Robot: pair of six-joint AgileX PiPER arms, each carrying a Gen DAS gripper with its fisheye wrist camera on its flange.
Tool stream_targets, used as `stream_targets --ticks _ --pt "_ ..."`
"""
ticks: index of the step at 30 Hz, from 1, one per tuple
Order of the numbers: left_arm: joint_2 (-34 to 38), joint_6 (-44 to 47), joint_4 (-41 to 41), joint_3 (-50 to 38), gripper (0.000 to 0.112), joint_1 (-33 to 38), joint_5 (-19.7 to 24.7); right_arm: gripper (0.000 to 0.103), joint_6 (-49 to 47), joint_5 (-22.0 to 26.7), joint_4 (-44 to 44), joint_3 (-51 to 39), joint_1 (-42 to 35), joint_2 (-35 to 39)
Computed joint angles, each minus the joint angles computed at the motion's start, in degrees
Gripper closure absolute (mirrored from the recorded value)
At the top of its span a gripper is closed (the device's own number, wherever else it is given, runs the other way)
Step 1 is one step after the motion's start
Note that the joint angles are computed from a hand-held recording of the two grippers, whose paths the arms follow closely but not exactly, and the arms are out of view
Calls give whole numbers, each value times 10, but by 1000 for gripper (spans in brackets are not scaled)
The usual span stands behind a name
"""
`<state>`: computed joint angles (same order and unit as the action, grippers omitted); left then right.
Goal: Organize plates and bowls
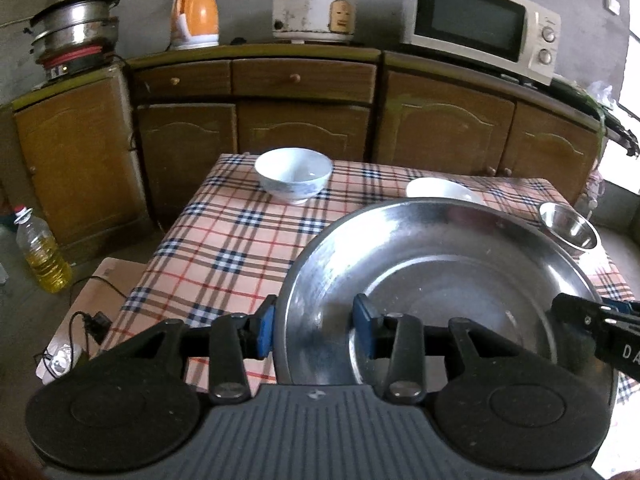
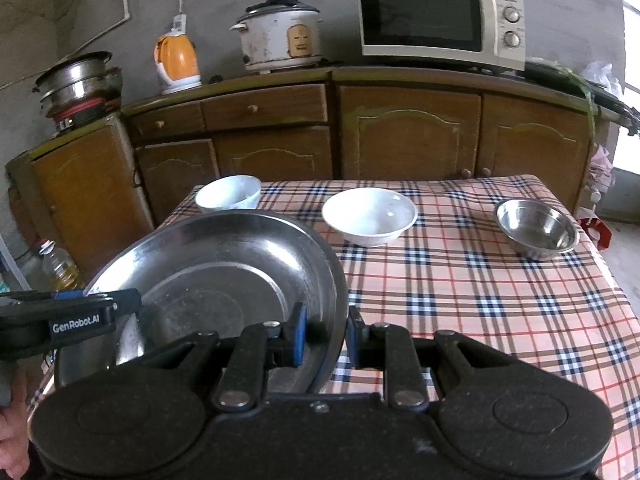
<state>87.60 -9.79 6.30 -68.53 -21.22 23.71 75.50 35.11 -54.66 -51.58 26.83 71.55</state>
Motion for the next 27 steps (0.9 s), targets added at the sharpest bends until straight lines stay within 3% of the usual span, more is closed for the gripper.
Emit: stream_targets --ticks 27 --pt "42 111 -89 -9 72 91 -12 76 33 -39 -31 -80 27 141"
